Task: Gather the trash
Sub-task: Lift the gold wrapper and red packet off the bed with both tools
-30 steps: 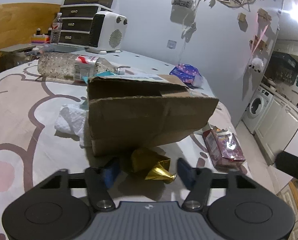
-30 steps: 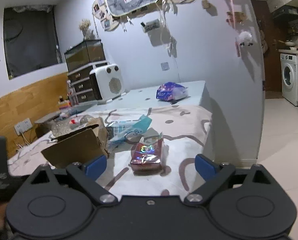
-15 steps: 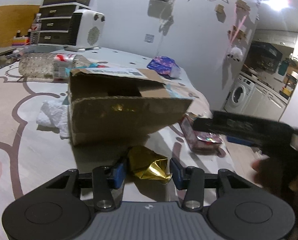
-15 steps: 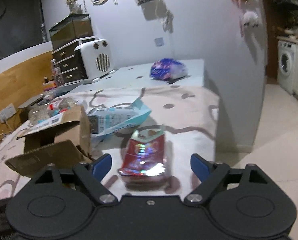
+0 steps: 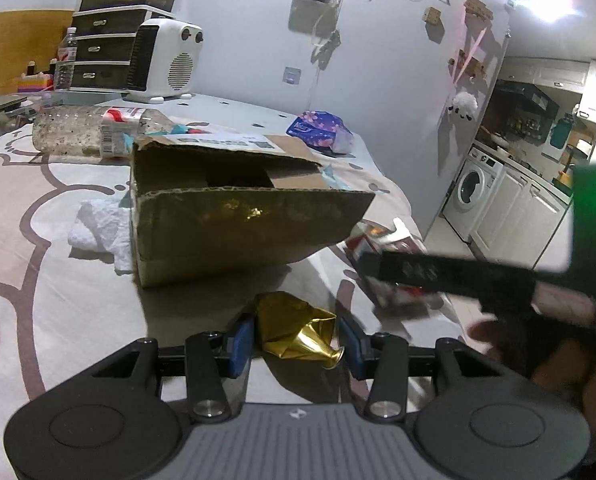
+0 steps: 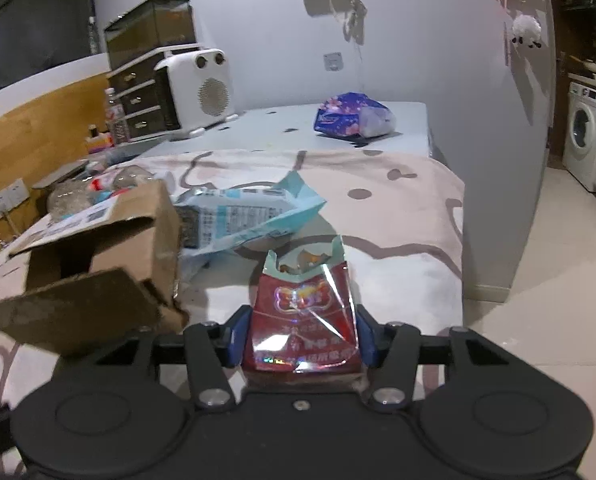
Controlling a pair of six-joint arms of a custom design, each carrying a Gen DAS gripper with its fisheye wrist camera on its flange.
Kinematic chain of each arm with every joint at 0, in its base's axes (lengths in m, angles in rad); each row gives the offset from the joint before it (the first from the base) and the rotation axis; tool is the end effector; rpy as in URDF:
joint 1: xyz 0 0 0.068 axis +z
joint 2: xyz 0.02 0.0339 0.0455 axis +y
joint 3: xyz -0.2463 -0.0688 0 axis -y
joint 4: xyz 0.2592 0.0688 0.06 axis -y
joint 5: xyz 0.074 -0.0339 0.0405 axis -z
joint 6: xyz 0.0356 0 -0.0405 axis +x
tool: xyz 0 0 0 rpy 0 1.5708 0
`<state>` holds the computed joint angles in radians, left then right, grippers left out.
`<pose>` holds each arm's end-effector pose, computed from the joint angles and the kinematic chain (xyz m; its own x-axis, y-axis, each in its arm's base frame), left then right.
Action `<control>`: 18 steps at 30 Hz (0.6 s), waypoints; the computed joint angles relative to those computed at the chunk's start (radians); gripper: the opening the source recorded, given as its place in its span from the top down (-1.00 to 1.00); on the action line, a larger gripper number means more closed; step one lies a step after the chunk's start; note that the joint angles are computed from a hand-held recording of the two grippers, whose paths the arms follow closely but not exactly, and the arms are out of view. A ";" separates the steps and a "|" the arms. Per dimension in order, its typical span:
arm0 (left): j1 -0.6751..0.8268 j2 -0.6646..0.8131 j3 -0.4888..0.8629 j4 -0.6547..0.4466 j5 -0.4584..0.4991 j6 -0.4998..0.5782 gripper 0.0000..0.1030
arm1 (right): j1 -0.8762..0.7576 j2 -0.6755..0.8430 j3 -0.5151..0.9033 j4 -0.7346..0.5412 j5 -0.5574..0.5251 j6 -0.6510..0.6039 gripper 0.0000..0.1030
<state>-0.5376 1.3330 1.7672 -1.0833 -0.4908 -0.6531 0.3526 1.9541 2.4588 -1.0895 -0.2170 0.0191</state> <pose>0.2284 -0.1166 0.4526 -0.4908 -0.3313 -0.8058 -0.2129 0.9424 -0.2578 0.3734 0.1456 0.4597 -0.5276 -0.1743 -0.8314 -0.4957 0.8580 0.1348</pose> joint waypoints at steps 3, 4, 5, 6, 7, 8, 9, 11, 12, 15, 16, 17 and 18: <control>-0.002 -0.002 0.000 -0.004 -0.012 -0.010 0.09 | -0.010 -0.103 -0.162 0.070 -0.017 -0.036 -0.04; -0.003 -0.002 0.001 -0.006 -0.015 -0.011 0.09 | -0.013 -0.137 -0.211 0.085 -0.023 -0.045 -0.03; -0.004 -0.003 0.001 -0.007 -0.021 -0.012 0.09 | -0.016 -0.162 -0.247 0.096 -0.027 -0.051 -0.03; -0.006 -0.004 0.001 -0.008 -0.027 -0.013 0.09 | -0.017 -0.183 -0.274 0.106 -0.027 -0.054 -0.03; -0.007 -0.005 0.002 -0.009 -0.032 -0.014 0.09 | -0.019 -0.205 -0.301 0.112 -0.030 -0.056 -0.03; -0.007 -0.005 0.003 -0.010 -0.034 -0.014 0.09 | -0.023 -0.224 -0.322 0.115 -0.035 -0.057 -0.03; -0.004 -0.003 0.005 -0.012 -0.032 -0.015 0.09 | -0.026 -0.238 -0.335 0.115 -0.038 -0.059 -0.03; 0.003 0.004 0.013 -0.024 -0.027 -0.022 0.09 | -0.032 -0.279 -0.377 0.124 -0.031 -0.073 -0.03; 0.003 0.004 0.013 -0.025 -0.028 -0.022 0.08 | -0.036 -0.294 -0.391 0.126 -0.027 -0.080 -0.03; -0.011 0.011 0.027 -0.041 -0.064 -0.019 0.09 | -0.062 -0.338 -0.426 0.117 -0.053 -0.083 -0.03; -0.015 0.015 0.033 -0.044 -0.071 -0.019 0.09 | -0.070 -0.352 -0.438 0.118 -0.061 -0.083 -0.03; -0.021 0.017 0.037 -0.048 -0.079 -0.017 0.08 | -0.081 -0.370 -0.456 0.120 -0.070 -0.083 -0.03; -0.029 0.021 0.042 -0.053 -0.089 -0.014 0.08 | -0.090 -0.385 -0.469 0.121 -0.077 -0.084 -0.03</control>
<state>-0.5669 1.3543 1.8096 -1.1361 -0.5801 -0.6667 0.2630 1.5691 1.9895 -0.9684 -0.2943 -0.0650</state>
